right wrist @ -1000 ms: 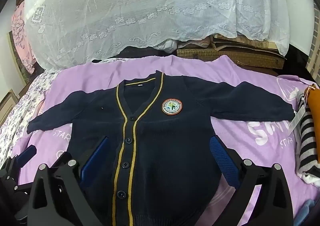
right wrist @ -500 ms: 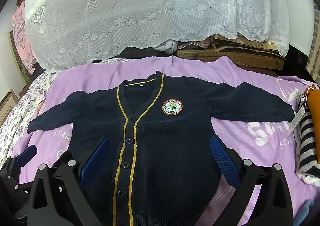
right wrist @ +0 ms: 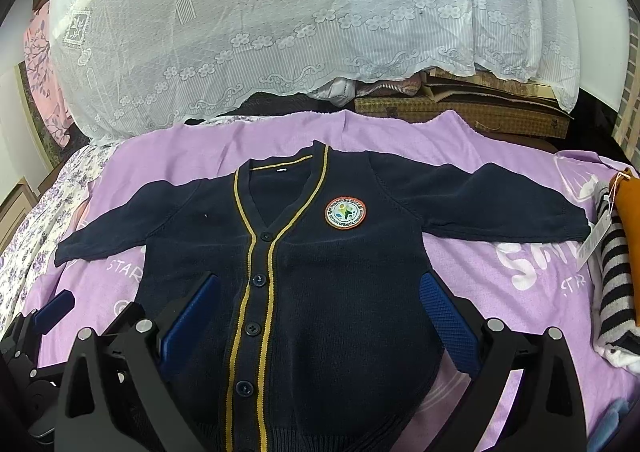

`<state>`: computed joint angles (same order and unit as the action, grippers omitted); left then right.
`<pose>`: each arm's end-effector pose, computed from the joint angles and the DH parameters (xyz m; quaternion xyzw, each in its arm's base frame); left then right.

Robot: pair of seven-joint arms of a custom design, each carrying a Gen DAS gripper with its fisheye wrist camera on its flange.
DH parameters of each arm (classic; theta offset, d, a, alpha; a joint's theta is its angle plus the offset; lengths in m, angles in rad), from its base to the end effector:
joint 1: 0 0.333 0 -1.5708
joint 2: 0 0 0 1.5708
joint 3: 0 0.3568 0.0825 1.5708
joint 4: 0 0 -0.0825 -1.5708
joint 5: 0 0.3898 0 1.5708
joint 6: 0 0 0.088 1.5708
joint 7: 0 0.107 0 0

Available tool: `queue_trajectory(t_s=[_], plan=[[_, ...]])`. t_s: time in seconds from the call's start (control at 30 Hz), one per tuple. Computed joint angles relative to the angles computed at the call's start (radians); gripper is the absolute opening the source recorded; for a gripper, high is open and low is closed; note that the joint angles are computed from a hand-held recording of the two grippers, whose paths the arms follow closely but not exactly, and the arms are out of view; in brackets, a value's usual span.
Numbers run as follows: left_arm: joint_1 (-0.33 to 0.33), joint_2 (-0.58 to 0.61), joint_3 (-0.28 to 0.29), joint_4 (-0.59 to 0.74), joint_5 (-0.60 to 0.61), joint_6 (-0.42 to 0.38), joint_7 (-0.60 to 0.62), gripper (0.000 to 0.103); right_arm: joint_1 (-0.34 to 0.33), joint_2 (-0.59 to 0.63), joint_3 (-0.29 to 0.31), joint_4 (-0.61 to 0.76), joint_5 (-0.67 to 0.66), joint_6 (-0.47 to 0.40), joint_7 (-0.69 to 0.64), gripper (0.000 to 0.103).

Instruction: Fold small clothes

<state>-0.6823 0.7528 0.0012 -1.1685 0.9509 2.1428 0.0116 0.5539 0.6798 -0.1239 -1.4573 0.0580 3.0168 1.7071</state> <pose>0.6539 -0.4860 0.4123 -0.7618 0.4917 -0.2276 0.3552 0.7165 0.3555 0.4217 -0.7282 0.5349 -0.2182 0.3687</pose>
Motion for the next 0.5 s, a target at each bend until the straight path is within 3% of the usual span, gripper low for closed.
queue_trajectory(t_s=[0.13, 0.5], plan=[[0.011, -0.001, -0.019, 0.0, 0.01, -0.006, -0.002, 0.099, 0.0, 0.0, 0.0, 0.0, 0.001, -0.001, -0.001, 0.1], [0.003, 0.014, 0.007, 0.007, -0.015, 0.009, 0.008, 0.099, 0.004, -0.002, -0.001, -0.002, 0.0, -0.003, 0.0, 0.1]])
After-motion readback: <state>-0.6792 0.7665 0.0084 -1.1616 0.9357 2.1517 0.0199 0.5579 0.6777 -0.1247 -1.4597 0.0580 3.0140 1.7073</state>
